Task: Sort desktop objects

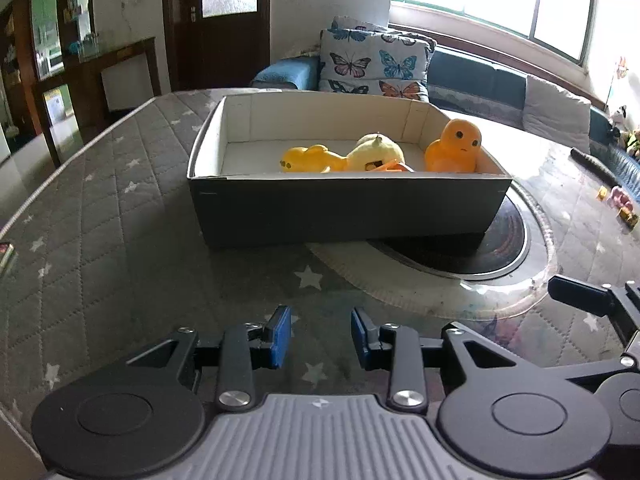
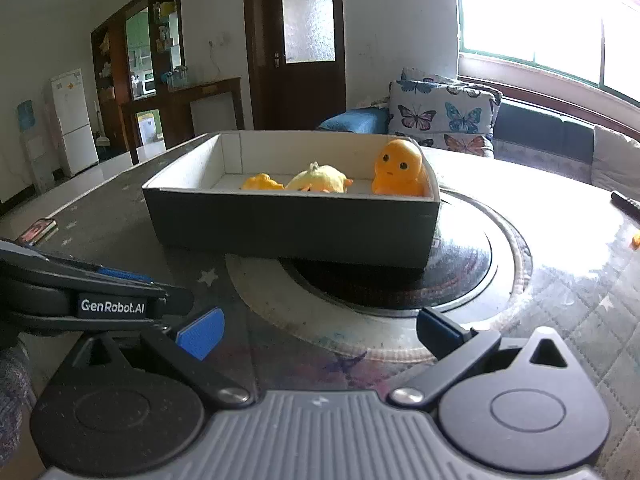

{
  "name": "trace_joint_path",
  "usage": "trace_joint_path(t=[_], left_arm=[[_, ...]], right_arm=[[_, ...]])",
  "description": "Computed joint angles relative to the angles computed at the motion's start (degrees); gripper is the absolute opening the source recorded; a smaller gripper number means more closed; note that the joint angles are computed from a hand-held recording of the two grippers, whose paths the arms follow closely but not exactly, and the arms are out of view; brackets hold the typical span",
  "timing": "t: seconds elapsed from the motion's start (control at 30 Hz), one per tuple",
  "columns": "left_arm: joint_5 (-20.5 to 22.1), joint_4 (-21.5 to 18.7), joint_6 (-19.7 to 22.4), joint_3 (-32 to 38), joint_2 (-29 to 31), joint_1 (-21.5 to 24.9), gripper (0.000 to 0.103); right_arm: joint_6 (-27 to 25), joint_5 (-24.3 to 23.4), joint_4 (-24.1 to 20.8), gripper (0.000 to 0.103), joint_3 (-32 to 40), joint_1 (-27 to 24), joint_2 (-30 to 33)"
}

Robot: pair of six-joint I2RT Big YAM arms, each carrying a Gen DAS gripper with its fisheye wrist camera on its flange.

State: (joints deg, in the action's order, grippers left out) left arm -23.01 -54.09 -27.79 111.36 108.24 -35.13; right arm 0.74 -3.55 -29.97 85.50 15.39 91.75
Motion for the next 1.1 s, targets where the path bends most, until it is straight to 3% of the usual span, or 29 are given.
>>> trace_joint_path(t=[0.73,1.1], left_arm=[[-4.26,1.16,2.97,0.96,0.82,-0.53,0.035],[-4.93,0.31,1.87,1.48,1.21,-0.76,0.035]], right_arm=[[-0.39,2.18,-1.31,0.103,0.85,0.85,0.64],[-0.02,3.03,-2.28,0.103,1.52,0.68,1.00]])
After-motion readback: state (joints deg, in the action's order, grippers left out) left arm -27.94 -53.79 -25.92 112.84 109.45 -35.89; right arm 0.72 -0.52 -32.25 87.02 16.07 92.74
